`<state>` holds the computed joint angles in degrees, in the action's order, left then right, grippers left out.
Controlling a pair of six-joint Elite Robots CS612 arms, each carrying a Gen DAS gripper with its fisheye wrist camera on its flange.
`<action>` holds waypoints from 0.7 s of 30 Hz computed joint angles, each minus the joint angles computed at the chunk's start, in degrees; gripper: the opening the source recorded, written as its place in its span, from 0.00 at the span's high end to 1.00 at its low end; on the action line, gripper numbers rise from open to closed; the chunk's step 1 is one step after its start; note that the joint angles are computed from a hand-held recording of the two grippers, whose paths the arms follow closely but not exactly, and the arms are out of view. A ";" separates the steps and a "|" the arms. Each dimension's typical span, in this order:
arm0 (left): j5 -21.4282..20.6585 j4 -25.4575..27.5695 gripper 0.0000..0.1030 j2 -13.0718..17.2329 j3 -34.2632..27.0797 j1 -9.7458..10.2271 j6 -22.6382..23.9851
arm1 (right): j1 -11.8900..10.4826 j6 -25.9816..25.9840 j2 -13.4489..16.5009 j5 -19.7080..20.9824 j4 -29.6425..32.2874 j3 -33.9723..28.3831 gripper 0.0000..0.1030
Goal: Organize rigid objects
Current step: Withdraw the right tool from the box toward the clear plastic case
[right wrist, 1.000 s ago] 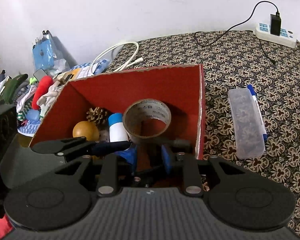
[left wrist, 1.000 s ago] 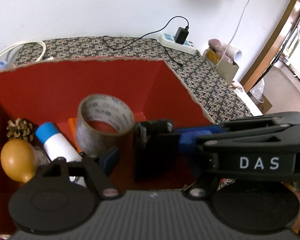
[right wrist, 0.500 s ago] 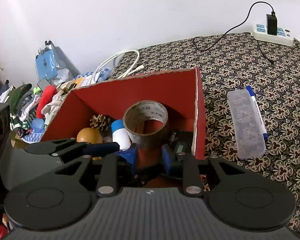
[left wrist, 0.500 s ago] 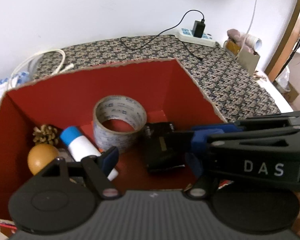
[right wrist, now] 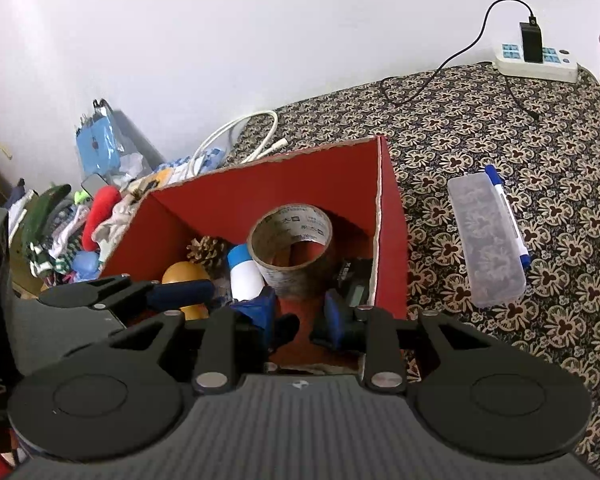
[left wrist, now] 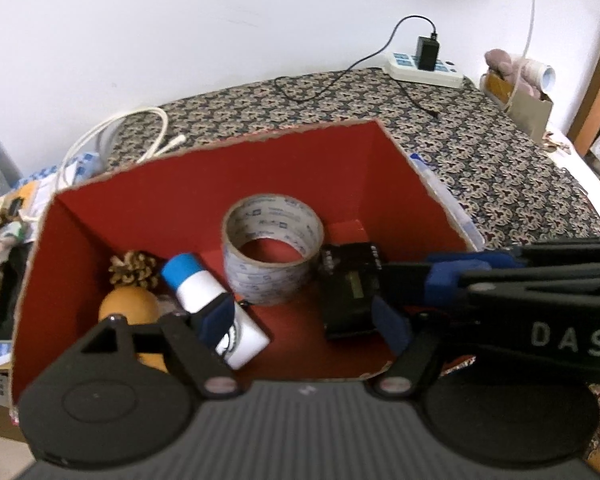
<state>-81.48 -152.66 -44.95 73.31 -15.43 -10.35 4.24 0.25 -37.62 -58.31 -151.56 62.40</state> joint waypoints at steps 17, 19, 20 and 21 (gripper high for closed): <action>7.40 -2.32 0.24 -1.80 0.93 -1.92 0.67 | -2.33 6.17 -0.69 5.73 -7.91 2.52 0.87; 7.27 -2.74 0.24 -1.82 0.81 -2.11 0.77 | -2.74 6.67 -0.76 6.08 -8.64 2.81 0.87; 7.18 -3.05 0.24 -1.87 0.81 -2.21 0.79 | -3.02 7.02 -0.83 6.24 -9.13 3.04 0.87; 7.05 -3.49 0.24 -1.86 0.73 -2.33 0.89 | -3.31 7.36 -0.91 6.26 -9.59 3.28 0.87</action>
